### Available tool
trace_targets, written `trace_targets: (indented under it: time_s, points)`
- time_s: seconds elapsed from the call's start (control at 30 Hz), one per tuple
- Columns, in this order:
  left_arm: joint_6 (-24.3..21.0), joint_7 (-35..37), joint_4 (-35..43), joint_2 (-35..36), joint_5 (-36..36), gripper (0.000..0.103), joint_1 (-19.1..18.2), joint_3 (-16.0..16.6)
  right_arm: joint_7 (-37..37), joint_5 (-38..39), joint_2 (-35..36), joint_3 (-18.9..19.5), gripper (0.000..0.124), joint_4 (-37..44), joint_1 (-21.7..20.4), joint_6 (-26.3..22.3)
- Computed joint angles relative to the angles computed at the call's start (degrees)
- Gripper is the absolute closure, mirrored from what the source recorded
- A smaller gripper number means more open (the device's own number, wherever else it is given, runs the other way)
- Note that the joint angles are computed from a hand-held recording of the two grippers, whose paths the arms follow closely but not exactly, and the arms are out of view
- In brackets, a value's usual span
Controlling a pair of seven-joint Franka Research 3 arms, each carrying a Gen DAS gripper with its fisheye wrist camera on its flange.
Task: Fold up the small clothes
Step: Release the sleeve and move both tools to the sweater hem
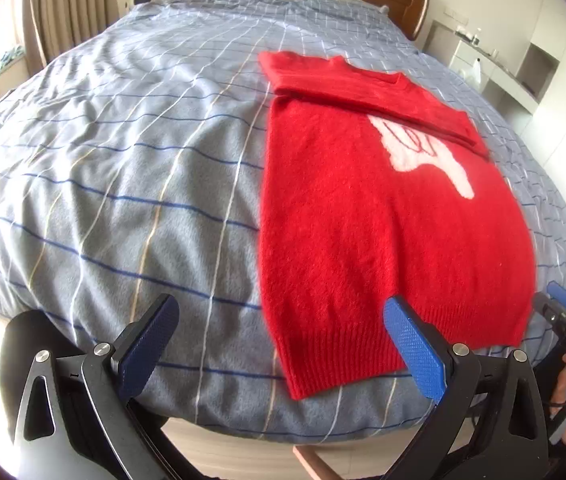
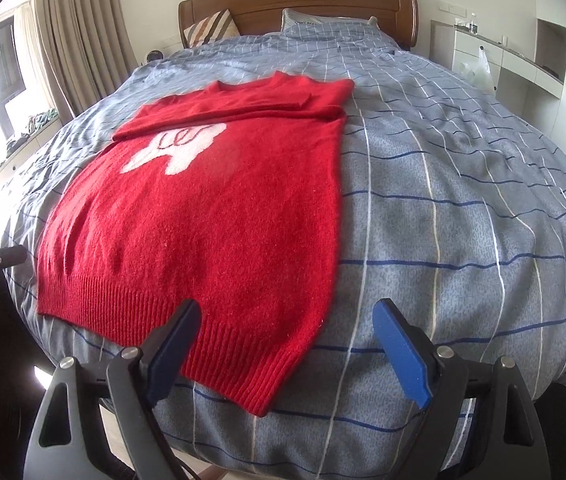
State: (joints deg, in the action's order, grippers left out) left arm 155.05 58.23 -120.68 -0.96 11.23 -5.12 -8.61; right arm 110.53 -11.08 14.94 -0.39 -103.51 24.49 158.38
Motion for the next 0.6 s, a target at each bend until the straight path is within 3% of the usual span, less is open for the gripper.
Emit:
trace_targets:
  time_s: [0.17,0.33,0.6]
  points:
    - [-2.05,-1.15,6.18,5.52,4.0,0.001,-0.78,-0.61,0.61,-1.57,0.76,-0.52,0.037,1.17,0.63,-0.12]
    - [-5.5,0.97,9.1,9.76,1.97,0.001,-1.19,-0.94,-0.21,-2.64,1.29,-0.63,0.037,1.84,1.0,-0.24]
    - [-9.6,-0.75,8.69,9.83,6.0,0.0,-2.44,-0.68,-2.54,0.6,2.79,0.12,0.037,3.38,0.31,-4.77]
